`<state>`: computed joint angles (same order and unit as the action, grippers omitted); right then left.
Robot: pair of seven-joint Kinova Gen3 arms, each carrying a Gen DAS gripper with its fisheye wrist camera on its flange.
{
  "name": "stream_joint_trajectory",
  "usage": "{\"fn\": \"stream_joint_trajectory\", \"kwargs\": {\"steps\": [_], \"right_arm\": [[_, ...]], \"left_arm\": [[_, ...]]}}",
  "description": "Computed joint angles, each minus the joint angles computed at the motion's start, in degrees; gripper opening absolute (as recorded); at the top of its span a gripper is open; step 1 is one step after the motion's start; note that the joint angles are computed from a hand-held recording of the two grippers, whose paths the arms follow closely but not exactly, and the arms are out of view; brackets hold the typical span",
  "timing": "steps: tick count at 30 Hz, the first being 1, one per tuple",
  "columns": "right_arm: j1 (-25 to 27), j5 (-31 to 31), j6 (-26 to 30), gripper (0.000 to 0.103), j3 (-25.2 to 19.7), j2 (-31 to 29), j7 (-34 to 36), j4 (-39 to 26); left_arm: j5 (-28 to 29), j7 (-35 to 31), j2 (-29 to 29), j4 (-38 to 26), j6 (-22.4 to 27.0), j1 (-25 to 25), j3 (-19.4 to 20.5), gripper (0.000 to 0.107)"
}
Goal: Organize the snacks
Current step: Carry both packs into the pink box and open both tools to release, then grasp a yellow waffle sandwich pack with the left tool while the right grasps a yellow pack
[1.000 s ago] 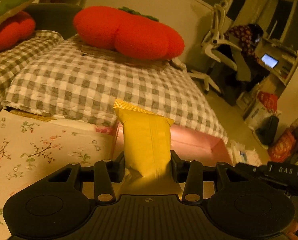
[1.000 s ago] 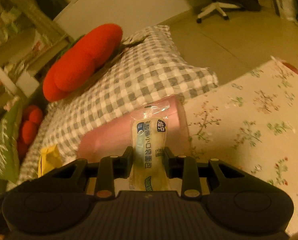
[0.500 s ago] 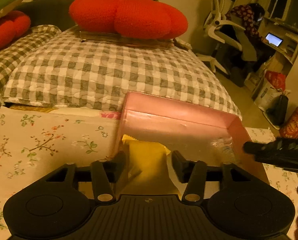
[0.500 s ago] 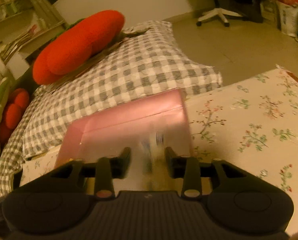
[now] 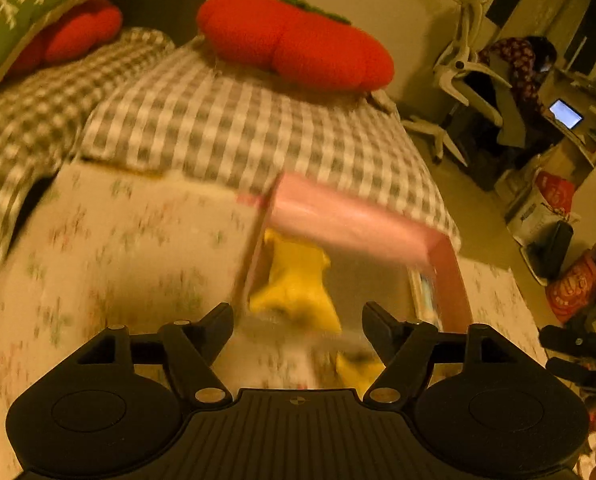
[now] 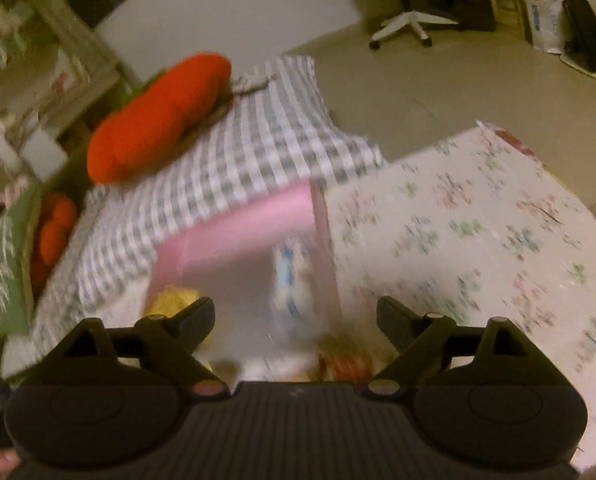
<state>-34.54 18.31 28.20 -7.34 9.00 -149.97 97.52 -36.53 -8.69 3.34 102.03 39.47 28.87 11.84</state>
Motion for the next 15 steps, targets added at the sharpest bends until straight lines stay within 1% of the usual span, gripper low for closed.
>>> {"fn": "stream_joint_trajectory", "kwargs": {"steps": [1,4,6,9,12,15], "right_arm": [[-0.62,0.16,0.56,0.088,0.09,-0.37,-0.14,0.57],[0.06,-2.33,1.28,0.088,-1.80,-0.87,2.63,1.73],[-0.81,-1.93,3.35,0.088,-2.06,-0.83,2.53,1.38],[-1.66,-0.88,4.35,0.088,-2.47,-1.76,2.18,2.01],[-0.63,-3.78,3.88,0.088,-3.71,-2.70,5.36,3.31],[-0.22,-6.74,5.15,0.088,-4.80,-2.57,9.36,3.57]], "left_arm": [[0.94,0.52,-0.39,0.20,1.13,0.53,0.50,0.073],[2.40,3.30,-2.09,2.24,1.86,1.62,1.93,0.074],[3.87,3.02,-2.79,2.98,1.85,1.79,2.97,0.074],[3.48,4.63,-3.66,4.04,2.35,2.47,4.63,0.076],[3.04,5.36,-3.53,4.04,4.15,3.11,5.85,0.076],[3.92,4.89,-3.44,4.12,3.96,3.24,5.92,0.076]]}}
